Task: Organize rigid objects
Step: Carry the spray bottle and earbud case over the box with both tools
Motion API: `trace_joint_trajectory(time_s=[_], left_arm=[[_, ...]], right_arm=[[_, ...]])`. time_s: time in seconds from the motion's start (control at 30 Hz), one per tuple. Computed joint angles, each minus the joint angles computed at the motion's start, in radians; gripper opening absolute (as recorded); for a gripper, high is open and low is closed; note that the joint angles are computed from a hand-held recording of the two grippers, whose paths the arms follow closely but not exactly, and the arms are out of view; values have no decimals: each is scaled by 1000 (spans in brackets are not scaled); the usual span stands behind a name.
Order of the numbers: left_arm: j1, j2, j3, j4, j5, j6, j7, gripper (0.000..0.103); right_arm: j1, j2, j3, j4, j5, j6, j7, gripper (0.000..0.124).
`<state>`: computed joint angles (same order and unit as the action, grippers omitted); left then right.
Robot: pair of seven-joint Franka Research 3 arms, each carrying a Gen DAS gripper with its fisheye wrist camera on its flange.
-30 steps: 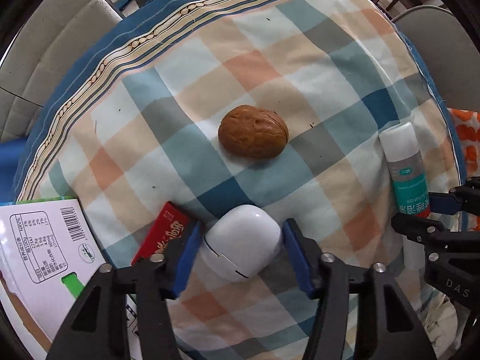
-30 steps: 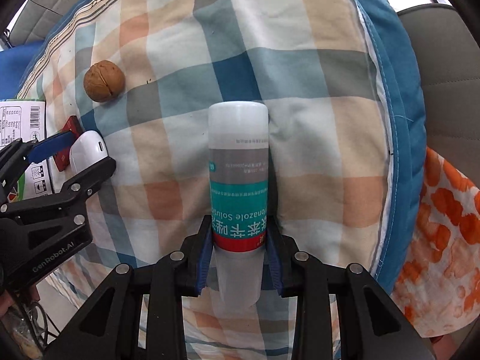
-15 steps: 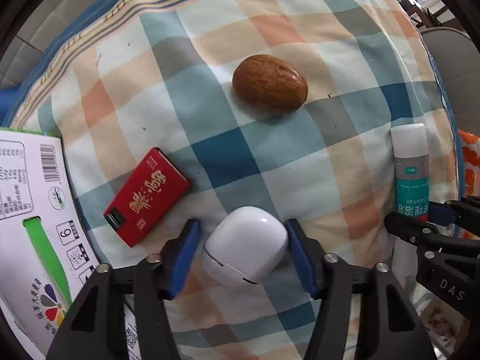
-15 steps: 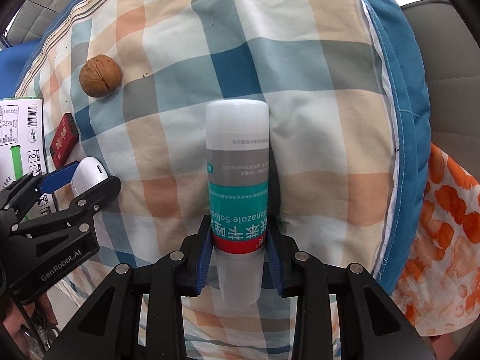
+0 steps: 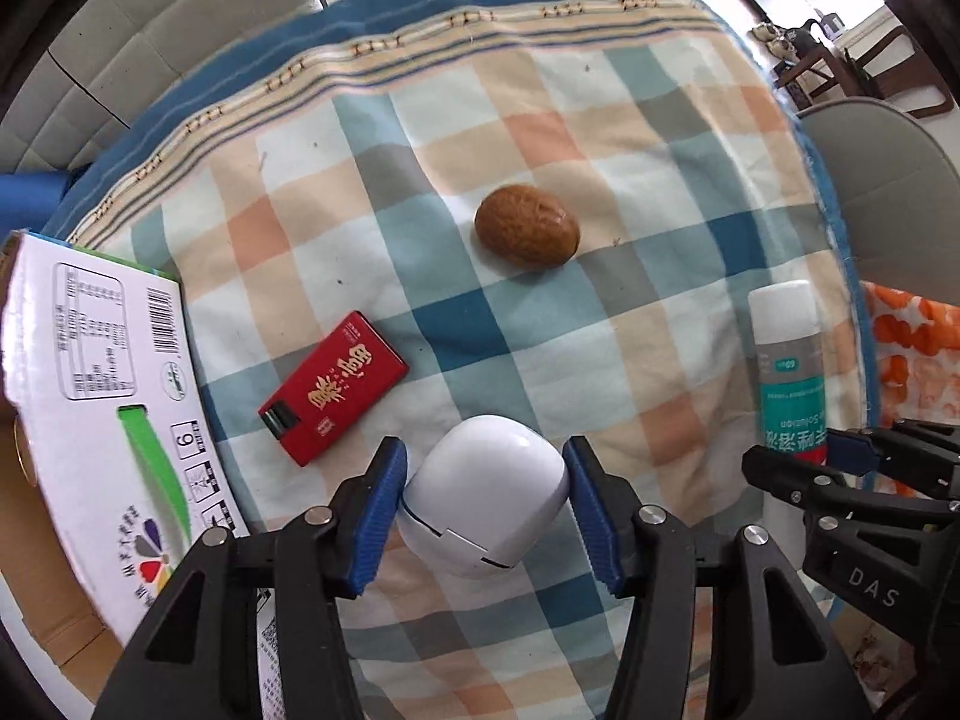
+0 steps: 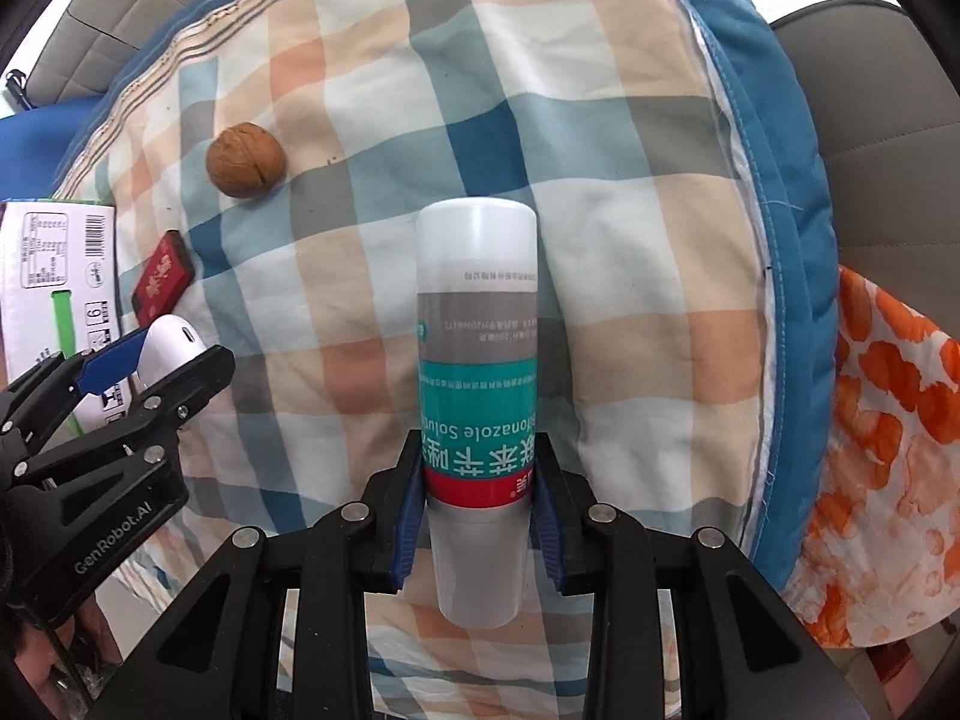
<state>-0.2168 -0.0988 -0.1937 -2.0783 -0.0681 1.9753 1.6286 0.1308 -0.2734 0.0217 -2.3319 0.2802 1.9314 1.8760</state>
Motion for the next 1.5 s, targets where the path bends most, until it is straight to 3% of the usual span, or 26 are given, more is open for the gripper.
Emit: trace_joint_trajectory(time_s=[0.47,0.73,0.93,1.1,1.33,1.5], left_arm=[[50,-136,77,105,-78,-75,108,51],[130,-213,161,86,-95,-42,188,51],[234,-225,238,69,-76,-45,248,51],[331,-207,284,46,-43,-23,283,51],[427,-136,314,40,-36,-7,325,51],[474,-59,308,58,-53,-10,332,51]], right_arm=[[29,-95,21,112,61,-46,46,34],[111,-35,82,317,104,-36,122,34],[214,124,151,498,76,21,222,34],[327,323,193,701,-42,24,354,34],[509,610,173,1023,-221,-58,485,34],[573,758,140,1162,-224,-87,498,34]])
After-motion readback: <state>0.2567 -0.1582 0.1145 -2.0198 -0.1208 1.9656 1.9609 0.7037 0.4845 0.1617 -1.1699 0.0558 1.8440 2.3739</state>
